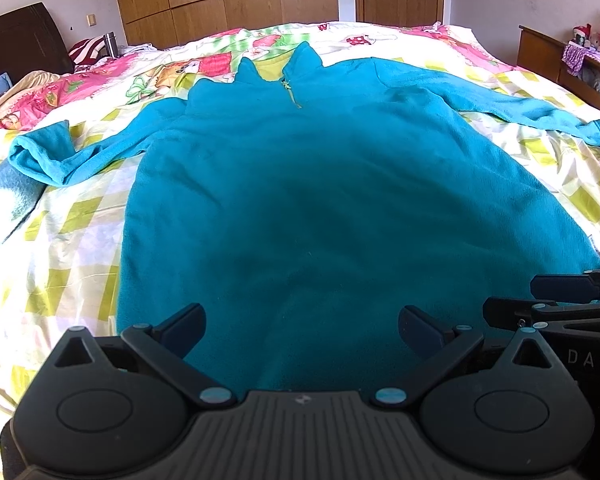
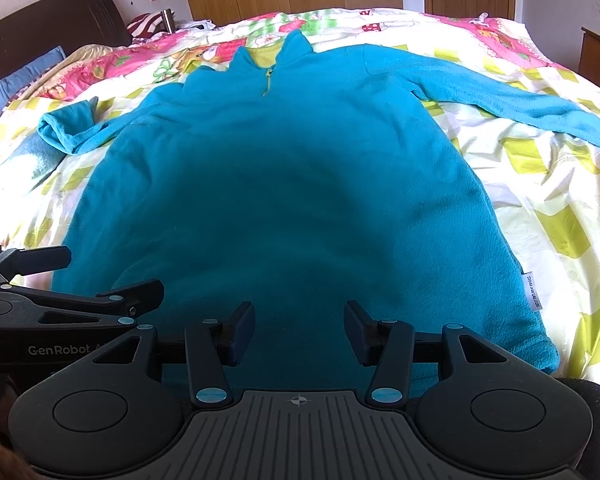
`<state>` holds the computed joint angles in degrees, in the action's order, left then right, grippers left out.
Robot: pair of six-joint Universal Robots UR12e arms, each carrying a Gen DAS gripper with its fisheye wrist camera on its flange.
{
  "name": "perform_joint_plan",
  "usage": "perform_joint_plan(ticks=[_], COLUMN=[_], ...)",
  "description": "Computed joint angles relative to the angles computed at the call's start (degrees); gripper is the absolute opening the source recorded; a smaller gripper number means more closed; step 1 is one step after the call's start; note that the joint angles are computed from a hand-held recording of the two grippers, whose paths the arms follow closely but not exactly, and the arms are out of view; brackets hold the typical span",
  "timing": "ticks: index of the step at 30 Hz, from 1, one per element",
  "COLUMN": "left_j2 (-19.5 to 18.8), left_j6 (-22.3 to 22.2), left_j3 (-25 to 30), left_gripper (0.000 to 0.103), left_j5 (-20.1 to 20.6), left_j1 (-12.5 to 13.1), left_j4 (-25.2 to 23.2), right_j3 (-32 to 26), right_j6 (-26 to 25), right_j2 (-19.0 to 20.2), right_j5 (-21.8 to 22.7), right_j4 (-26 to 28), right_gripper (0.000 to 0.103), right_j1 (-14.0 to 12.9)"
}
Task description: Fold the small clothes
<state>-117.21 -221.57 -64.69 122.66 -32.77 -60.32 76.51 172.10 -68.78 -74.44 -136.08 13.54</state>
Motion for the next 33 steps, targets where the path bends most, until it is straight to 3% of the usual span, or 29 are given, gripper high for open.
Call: perform_joint_plan(ticks=[12, 24, 33], left_j2=[-0.11, -0.47, -0.61], left_j6=[1.4, 1.88, 1.43], left_j3=[-0.16, 0.55, 0.96], left_gripper=[0.103, 0.103, 0.103], left_j5=[-2.19, -6.76, -6.72], left_j1=[0.26, 0.89, 0.88], left_j4=[0.11, -4.4, -5.28], right_j3=[-0.65, -1.13, -1.64], right_j6=[-1.01, -3.01, -4.62], right_j2=[0.33, 0.6, 0.78], right_j5=[-0.43, -1.49, -1.93], right_j4=[1.36, 4.8, 5.46], right_gripper=[0.049, 0.049, 0.051], right_j1=[-0.17, -0.17, 0.16])
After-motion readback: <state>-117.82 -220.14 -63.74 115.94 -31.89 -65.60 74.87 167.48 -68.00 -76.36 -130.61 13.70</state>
